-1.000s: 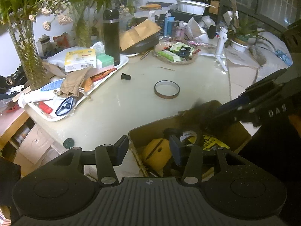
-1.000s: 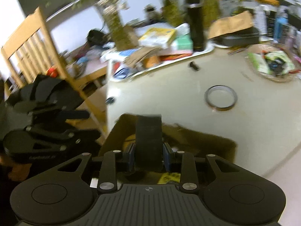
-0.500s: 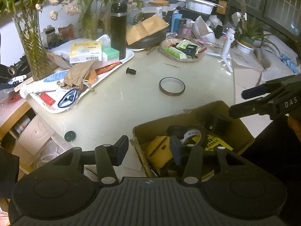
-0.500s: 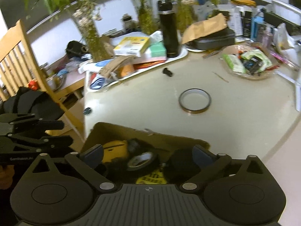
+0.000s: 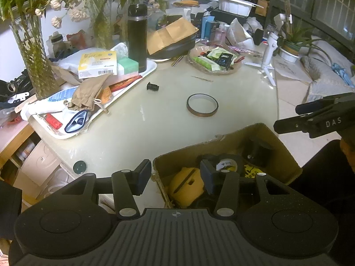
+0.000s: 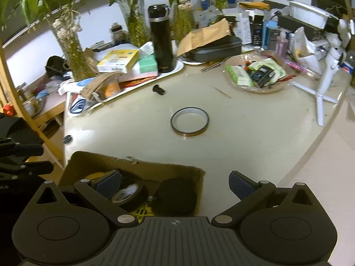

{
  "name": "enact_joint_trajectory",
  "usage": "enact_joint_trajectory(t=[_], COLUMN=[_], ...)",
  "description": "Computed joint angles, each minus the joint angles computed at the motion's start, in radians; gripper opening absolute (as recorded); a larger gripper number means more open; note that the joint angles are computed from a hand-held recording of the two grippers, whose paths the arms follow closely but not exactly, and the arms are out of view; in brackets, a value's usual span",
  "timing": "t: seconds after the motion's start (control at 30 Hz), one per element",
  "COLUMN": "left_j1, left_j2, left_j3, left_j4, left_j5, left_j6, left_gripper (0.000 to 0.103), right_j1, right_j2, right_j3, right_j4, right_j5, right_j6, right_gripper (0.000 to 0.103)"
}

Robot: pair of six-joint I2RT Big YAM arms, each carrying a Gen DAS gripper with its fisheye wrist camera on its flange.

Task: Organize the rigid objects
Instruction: 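Move the right tool toward the dark-edged tape ring on the table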

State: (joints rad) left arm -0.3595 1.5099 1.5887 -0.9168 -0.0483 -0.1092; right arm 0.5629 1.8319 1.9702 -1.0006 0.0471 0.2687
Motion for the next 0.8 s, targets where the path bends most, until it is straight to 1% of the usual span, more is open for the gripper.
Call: enact_joint_trajectory(t=[0.03,0.1,0.23,0.27,0.3,0.33,0.37,0.47,0.57,0.8], left_j1=[-0.001,-0.003,-0.007,-0.007,-0.008,-0.009,-0.010,-0.013,-0.008,-0.001], left_j2=[0.002,0.005,0.011,0.015,0.018,0.021,0.024,0.046,0.058,0.067], left_j3=[0.003,0.007,0.015,0.019,0.023,0.026,0.028,0.050,0.060,0.071], left_j4=[-0.002,-0.003,-0.007,-0.011,-0.015,-0.017,-0.020,-0.059,-0.083,-0.092], left_j5=[-0.003,-0.009,-0.022,-0.024,-0.029,-0.037,-0.045,-0.072,-0.076,-0.070], left_j6=[-0.001,0.000,0.009,0.012,0.015,0.018,0.022,0.025,0.013,0.002], left_gripper=[0.049,0.055,0.058,0.061,0.068,0.070,0.070,0.070,0.070,0.071], right_j1=[0.000,0.002,0.007,0.008,0.008,0.008,0.007,0.006,0.005,-0.001], right_j2=[0.002,0.007,0.015,0.017,0.019,0.021,0.023,0.027,0.033,0.038], right_j3=[0.003,0.012,0.027,0.030,0.032,0.034,0.034,0.034,0.033,0.031], right_j4=[-0.002,-0.012,-0.030,-0.034,-0.037,-0.041,-0.044,-0.057,-0.072,-0.076], right_j5=[0.010,0.023,0.050,0.057,0.061,0.062,0.063,0.073,0.072,0.075], right_j6=[0.000,-0.004,-0.018,-0.019,-0.020,-0.019,-0.015,-0.006,-0.012,-0.012], right_gripper=[0.103,0.103,0.103,0.103,0.103,0.103,0.103,0.103,0.103,0.103])
